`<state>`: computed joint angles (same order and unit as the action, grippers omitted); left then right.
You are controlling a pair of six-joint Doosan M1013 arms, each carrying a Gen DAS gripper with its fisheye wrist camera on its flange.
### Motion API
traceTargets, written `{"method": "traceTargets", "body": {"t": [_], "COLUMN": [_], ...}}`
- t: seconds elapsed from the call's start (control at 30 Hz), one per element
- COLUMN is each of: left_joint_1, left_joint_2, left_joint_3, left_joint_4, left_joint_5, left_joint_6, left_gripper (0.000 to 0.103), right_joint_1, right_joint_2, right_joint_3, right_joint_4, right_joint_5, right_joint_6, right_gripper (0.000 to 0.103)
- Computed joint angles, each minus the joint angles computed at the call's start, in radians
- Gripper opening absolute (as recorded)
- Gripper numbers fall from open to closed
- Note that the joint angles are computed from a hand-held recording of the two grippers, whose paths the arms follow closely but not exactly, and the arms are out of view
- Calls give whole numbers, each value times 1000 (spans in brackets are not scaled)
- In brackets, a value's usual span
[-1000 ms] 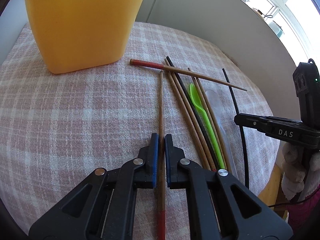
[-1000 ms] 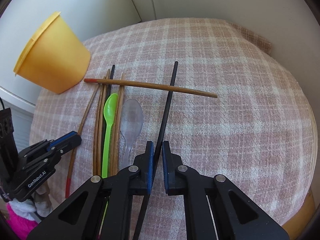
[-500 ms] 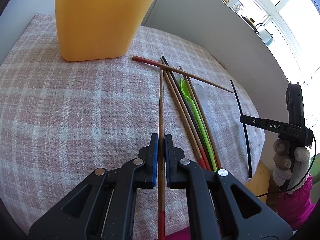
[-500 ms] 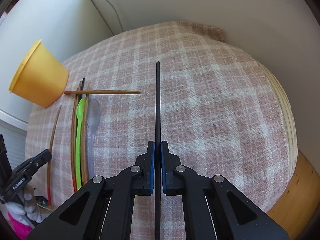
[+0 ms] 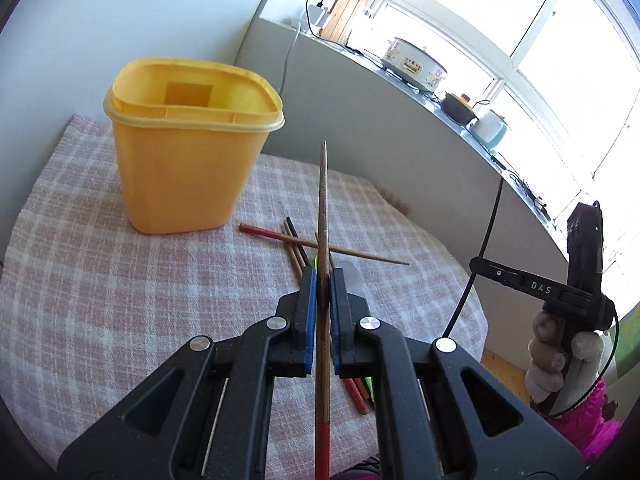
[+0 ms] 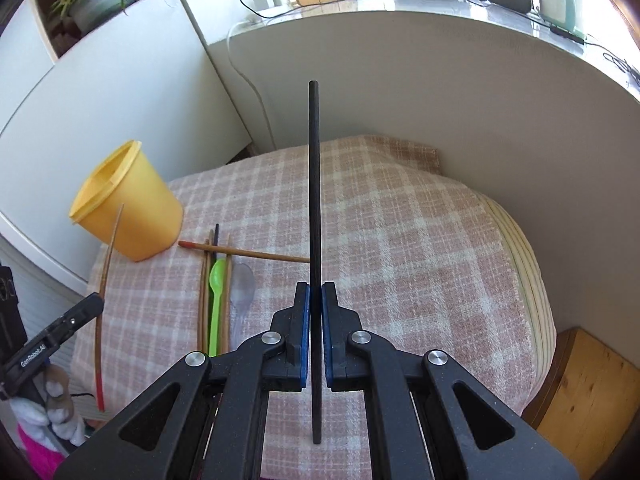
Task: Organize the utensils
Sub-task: 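Lift both held chopsticks and carry them over the yellow bin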
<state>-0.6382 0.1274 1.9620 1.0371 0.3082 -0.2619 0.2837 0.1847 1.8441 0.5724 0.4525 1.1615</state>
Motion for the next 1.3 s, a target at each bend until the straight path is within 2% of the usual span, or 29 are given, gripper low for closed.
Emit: {"method": "traceTargets", "body": {"t": [0.23, 0.47, 0.67, 0.83, 1.17, 1.3], "left_joint_1": [24, 66, 112, 150, 205, 218], "left_joint_2": [-37, -42, -30, -10, 34, 51], "left_joint_3": [5, -10, -29, -50, -90, -100], "left_joint_4": [282, 439, 531, 550, 575, 608], "left_joint_5": [49, 91, 119, 143, 192, 193], "left_joint_6": [-258, -384, -463, -466, -448, -469], "left_gripper": [4, 4, 4, 4, 4, 4], "right_joint_1": [56, 97, 103, 102, 116, 130], "right_joint_2": [-24, -20, -20, -15, 3, 7], "right_joint_3": [4, -18, -41, -62, -118, -134], "right_joint_4": [114, 190, 316, 468, 598, 636], "right_joint_5": [-118, -164, -139, -75, -7, -10], "right_joint_6": [-148, -262, -395, -529, -653, -690], "right_gripper": [4, 4, 4, 4, 4, 4]}}
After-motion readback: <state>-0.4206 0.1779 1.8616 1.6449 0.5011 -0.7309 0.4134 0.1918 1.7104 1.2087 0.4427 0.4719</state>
